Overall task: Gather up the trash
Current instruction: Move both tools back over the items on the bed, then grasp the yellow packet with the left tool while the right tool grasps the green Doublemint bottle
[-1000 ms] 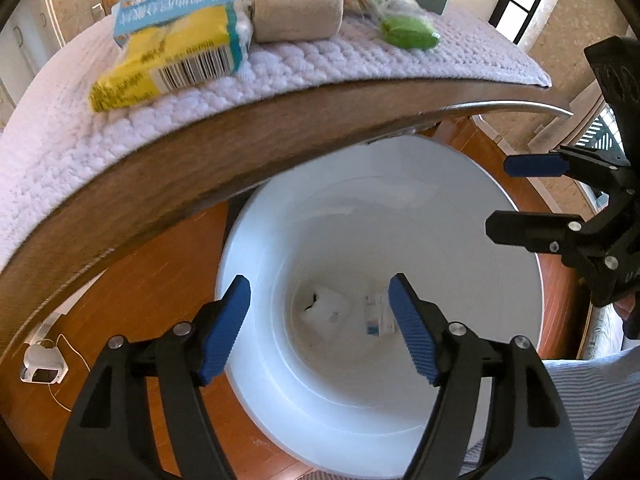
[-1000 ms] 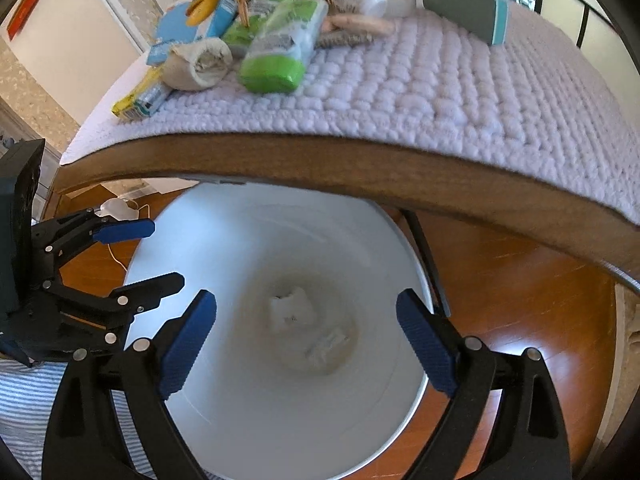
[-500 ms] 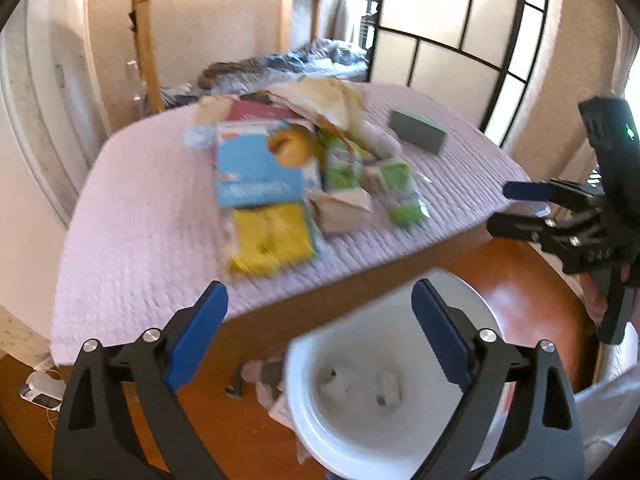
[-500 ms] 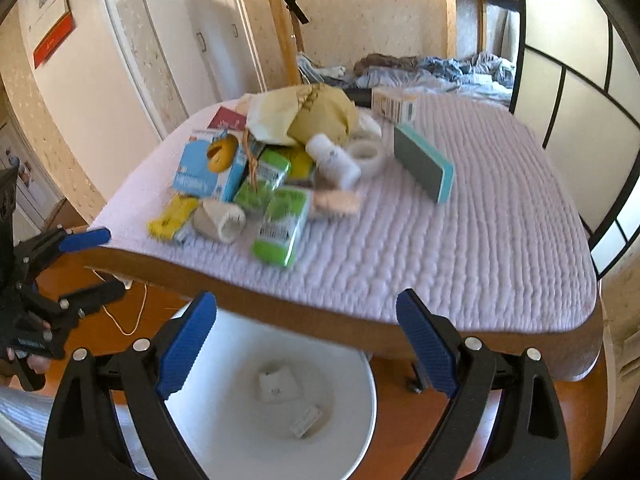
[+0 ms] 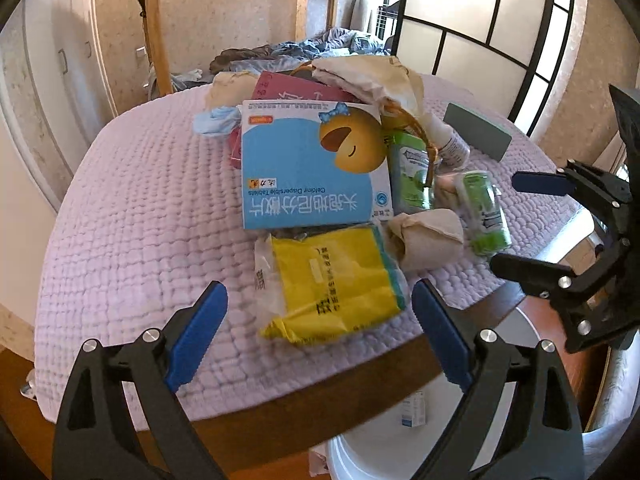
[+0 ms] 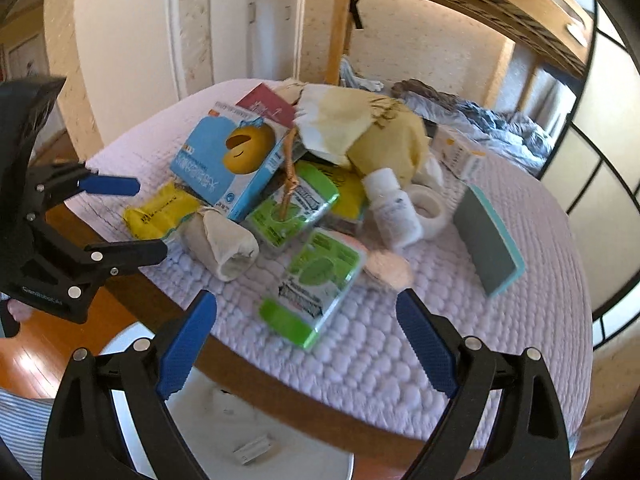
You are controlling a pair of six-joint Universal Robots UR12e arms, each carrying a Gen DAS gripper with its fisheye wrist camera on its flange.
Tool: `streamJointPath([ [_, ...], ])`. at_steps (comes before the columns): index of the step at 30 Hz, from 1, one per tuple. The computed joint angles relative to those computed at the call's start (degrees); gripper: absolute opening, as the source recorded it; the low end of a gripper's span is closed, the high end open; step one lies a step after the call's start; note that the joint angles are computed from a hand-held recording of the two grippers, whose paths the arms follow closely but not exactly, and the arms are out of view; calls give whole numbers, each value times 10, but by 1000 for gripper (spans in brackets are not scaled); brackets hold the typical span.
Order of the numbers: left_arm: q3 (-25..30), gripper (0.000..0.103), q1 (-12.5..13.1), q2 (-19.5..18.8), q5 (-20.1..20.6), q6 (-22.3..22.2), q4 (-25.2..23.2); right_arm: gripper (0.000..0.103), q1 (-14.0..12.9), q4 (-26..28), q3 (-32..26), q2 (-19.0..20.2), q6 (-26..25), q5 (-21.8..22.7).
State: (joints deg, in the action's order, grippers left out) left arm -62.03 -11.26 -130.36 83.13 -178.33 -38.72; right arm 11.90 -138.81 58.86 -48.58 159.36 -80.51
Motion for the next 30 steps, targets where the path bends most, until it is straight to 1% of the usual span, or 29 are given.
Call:
streamJointPath([
  [2,4,95,-1,-4,0,8,2,88,2,6,-12,9,-17,-4],
  [6,10,94,-2,-9,1,20,2,80,3,18,-27,17,-44,-6],
  [7,11,93,-2,-10,0,20,1,79,3,19,-30,19,-50,-5],
  [8,12,88,-1,-11,-4,20,-1,78,3,17,-32,20,-56,-5],
  [10,14,85,-2,-14,2,23,0,72,3,16,-38,25,-63,-8],
  [12,15,81,-3,-14,5,29,3,60,3,12,-39,26,-64,-11],
  [14,13,80,-3,-14,6,31,6,58,2,11,-42,28,-60,-5],
  [15,12,79,-4,-13,7,31,9,55,1,10,-41,27,-58,-2],
  [20,1,78,-4,-7,15,27,19,51,2,-9,-29,25,-51,-7],
  [21,-1,78,-5,-6,15,25,20,50,3,-16,-19,20,-48,-7],
  [25,-9,78,-5,0,17,17,22,47,1,-20,-15,18,-26,-2],
  [27,-11,78,-4,2,17,13,20,47,1,-13,-18,19,-17,-2],
  [30,-13,78,-4,4,21,9,19,48,2,-12,-19,20,15,-10],
])
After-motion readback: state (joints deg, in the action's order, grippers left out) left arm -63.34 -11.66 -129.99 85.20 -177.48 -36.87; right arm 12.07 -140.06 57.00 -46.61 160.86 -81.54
